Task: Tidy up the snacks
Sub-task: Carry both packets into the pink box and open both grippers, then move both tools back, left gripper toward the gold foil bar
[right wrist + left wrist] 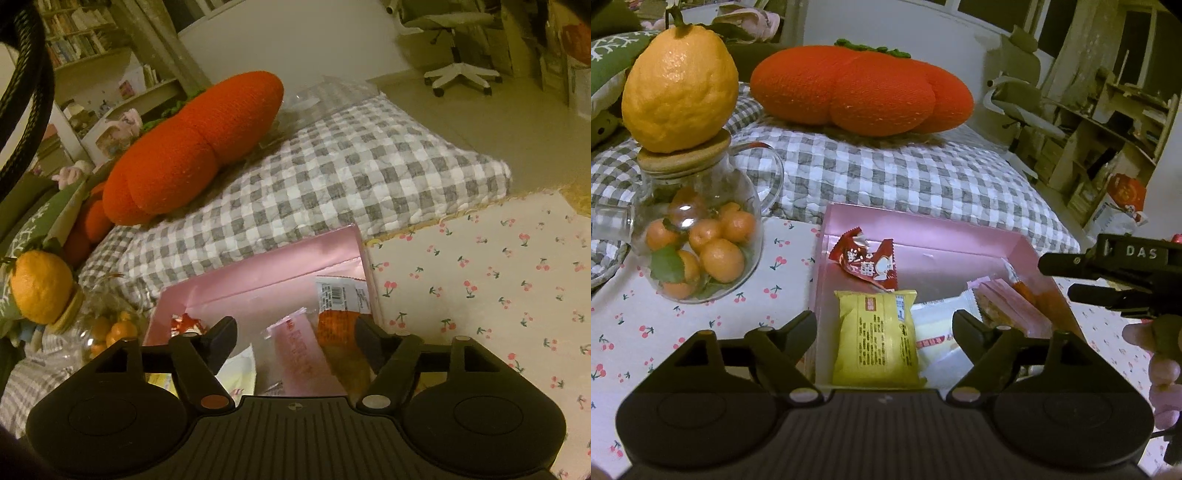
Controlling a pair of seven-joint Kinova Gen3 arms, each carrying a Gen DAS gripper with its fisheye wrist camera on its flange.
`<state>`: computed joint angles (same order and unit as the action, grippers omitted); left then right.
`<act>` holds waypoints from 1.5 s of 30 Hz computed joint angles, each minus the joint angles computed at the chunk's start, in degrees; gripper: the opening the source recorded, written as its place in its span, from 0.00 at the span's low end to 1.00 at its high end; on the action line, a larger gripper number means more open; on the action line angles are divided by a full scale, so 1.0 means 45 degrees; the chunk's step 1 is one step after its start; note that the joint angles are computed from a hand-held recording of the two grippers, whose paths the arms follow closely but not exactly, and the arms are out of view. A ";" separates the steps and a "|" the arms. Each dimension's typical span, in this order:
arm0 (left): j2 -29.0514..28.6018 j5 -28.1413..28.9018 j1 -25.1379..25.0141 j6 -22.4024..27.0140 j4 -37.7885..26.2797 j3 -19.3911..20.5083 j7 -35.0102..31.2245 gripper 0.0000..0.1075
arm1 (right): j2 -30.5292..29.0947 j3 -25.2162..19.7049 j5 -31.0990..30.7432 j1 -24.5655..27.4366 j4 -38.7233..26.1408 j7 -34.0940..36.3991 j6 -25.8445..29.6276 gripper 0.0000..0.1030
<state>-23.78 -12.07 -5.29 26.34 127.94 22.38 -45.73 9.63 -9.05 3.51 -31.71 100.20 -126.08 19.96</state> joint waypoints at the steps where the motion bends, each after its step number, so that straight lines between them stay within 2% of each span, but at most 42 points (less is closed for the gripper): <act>1: -0.0053 0.0056 0.0114 0.0116 -0.0032 -0.0084 -0.0072 0.75 | -0.0115 -0.0021 -0.0041 -0.0006 0.0009 -0.0011 0.0123 0.71; 8: -0.0429 0.0645 0.0962 0.1189 -0.0335 -0.0893 -0.0785 0.82 | -0.0827 -0.0181 0.0452 -0.0216 -0.0045 -0.0602 0.1358 0.71; 17: -0.0924 0.1190 0.1398 0.2603 -0.0599 -0.1242 -0.1413 0.86 | -0.1869 -0.0830 0.0954 -0.0184 0.0307 -0.1404 0.2304 0.76; 22: -0.1286 0.1651 0.1680 0.3027 -0.0652 -0.1637 -0.1799 0.89 | -0.2278 -0.1204 0.1191 -0.0194 0.0461 -0.1690 0.2812 0.79; 29: -0.1781 0.1792 0.1768 0.3698 -0.0674 -0.1590 -0.2417 0.92 | -0.2897 -0.1664 0.1526 -0.0136 0.1321 -0.2112 0.2447 0.81; 37: -0.2348 0.2161 0.1992 0.4095 -0.0323 -0.2000 -0.3313 0.93 | -0.3287 -0.1810 0.0844 -0.0029 0.1917 -0.1031 0.2244 0.81; 45: -0.2602 0.2313 0.2011 0.4229 0.0038 -0.1933 -0.4109 0.93 | -0.3447 -0.2204 0.1563 0.0124 0.2377 -0.1063 0.2274 0.82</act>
<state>-35.49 -1.66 3.76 45.37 128.11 13.68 -64.22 -5.88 -18.97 10.55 -31.15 110.90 -130.87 30.19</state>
